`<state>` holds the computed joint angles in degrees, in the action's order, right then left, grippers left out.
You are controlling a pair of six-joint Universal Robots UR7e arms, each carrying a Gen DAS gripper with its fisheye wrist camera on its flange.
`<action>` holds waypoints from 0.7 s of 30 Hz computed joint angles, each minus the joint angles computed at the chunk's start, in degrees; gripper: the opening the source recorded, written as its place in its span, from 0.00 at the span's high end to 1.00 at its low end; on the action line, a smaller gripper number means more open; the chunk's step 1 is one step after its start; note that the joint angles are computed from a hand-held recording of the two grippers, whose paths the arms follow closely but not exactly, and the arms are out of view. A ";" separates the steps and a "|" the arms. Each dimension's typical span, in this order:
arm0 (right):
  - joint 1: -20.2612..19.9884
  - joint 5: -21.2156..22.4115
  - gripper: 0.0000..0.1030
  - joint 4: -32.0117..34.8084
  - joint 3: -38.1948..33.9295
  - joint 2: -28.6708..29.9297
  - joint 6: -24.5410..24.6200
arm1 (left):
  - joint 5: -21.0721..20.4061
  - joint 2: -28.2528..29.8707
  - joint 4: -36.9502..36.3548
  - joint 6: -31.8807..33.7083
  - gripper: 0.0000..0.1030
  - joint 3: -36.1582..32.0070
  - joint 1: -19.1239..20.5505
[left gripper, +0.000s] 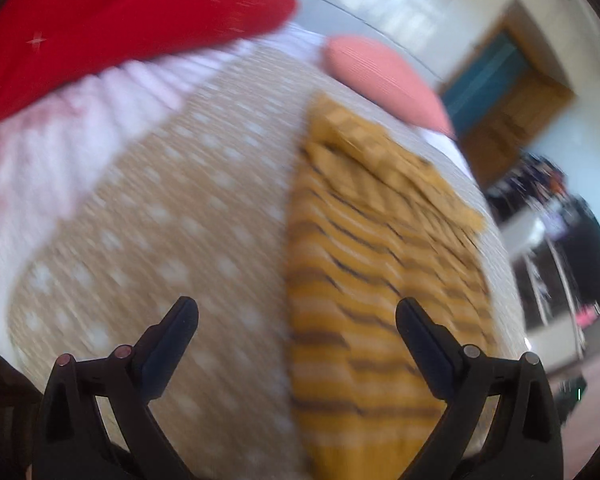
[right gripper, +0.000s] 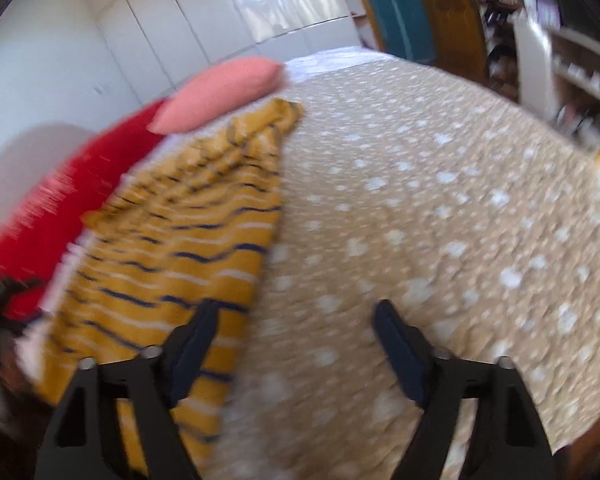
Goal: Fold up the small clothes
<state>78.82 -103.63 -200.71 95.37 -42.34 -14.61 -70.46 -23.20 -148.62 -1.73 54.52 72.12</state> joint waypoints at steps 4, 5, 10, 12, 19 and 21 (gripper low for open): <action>0.57 3.50 0.34 2.07 2.23 -0.59 -2.06 | -5.07 -0.77 1.42 1.73 0.04 4.11 0.01; 0.82 3.88 0.34 2.82 2.36 -0.34 -2.47 | -6.48 -0.80 1.37 1.12 0.05 5.06 0.11; 2.04 2.52 0.33 3.98 3.01 2.04 -3.80 | -7.02 -1.93 -2.40 1.63 0.05 9.44 -0.72; 2.21 2.47 0.33 1.71 3.70 2.76 -3.72 | -8.60 -2.84 -3.28 0.69 0.05 11.73 -0.62; 2.29 4.21 0.72 2.94 2.40 3.85 -0.65 | 0.64 -2.42 -3.29 -0.85 0.88 12.89 -3.07; 2.13 5.18 0.85 5.05 1.05 3.93 0.28 | -0.93 -2.47 -3.17 -3.48 0.88 12.34 -2.80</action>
